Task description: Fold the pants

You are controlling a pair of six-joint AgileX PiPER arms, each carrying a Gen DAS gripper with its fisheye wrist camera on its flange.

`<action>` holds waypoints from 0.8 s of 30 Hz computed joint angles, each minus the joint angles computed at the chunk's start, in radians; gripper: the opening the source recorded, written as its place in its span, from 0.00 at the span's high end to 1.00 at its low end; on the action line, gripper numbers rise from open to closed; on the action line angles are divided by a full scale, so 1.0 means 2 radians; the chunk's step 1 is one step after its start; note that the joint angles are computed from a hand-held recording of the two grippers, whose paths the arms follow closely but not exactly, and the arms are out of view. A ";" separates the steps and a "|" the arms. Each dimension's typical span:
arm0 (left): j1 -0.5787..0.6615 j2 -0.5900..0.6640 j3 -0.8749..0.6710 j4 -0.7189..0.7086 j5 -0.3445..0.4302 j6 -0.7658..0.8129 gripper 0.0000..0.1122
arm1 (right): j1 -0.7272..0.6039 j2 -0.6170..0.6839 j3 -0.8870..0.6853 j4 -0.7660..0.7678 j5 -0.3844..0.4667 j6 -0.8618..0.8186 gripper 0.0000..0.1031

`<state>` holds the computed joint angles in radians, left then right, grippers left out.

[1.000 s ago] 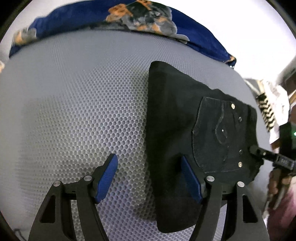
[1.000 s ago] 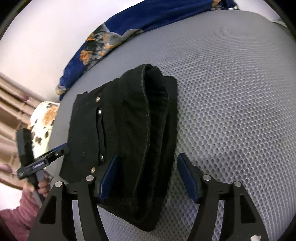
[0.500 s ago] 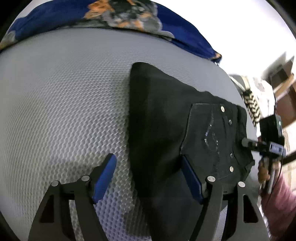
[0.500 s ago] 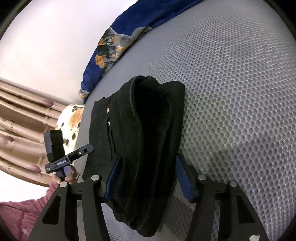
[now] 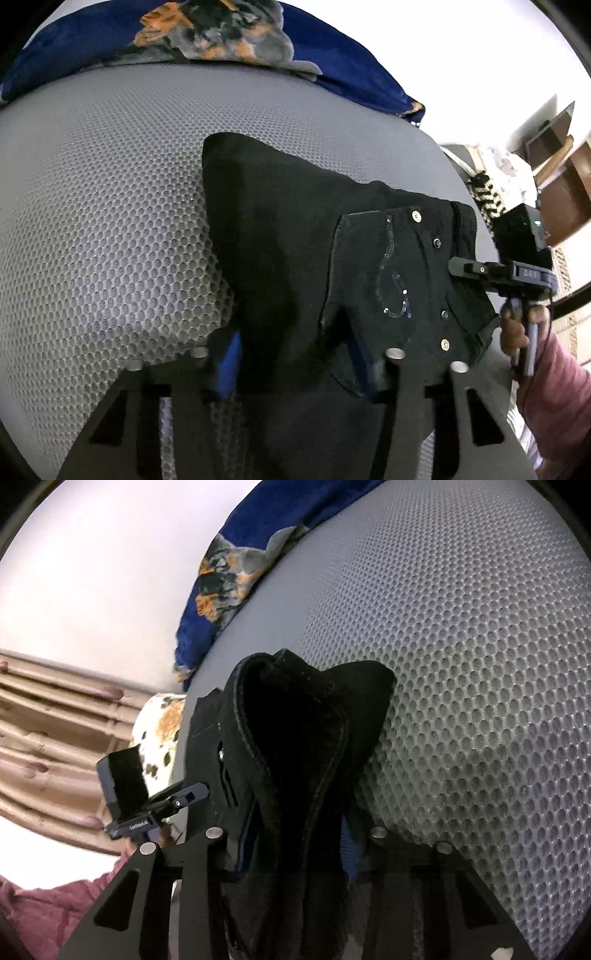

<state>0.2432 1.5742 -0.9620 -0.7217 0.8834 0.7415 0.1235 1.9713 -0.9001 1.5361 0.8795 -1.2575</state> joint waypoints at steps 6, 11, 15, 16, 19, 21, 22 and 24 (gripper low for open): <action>-0.082 -0.036 0.007 0.084 -0.066 -0.090 0.75 | 0.037 -0.056 0.025 0.002 -0.079 0.031 0.73; -0.068 -0.059 0.009 0.070 -0.054 -0.095 0.80 | 0.060 -0.094 0.039 0.008 -0.116 0.059 0.77; -0.055 -0.088 0.019 0.079 -0.048 -0.092 0.83 | 0.088 -0.106 0.023 -0.013 -0.140 0.109 0.79; -0.049 -0.095 0.020 0.079 -0.044 -0.090 0.83 | 0.095 -0.107 0.015 -0.023 -0.143 0.124 0.79; -0.023 -0.103 0.015 0.076 -0.037 -0.083 0.84 | 0.114 -0.103 -0.014 -0.053 -0.152 0.162 0.79; 0.006 -0.102 0.011 0.064 -0.031 -0.061 0.85 | 0.126 -0.093 -0.039 -0.069 -0.156 0.185 0.80; 0.013 -0.097 0.004 0.064 -0.031 -0.059 0.86 | 0.133 -0.083 -0.058 -0.080 -0.156 0.201 0.80; 0.027 -0.087 -0.013 0.072 -0.034 -0.061 0.86 | 0.143 -0.066 -0.091 -0.093 -0.155 0.223 0.80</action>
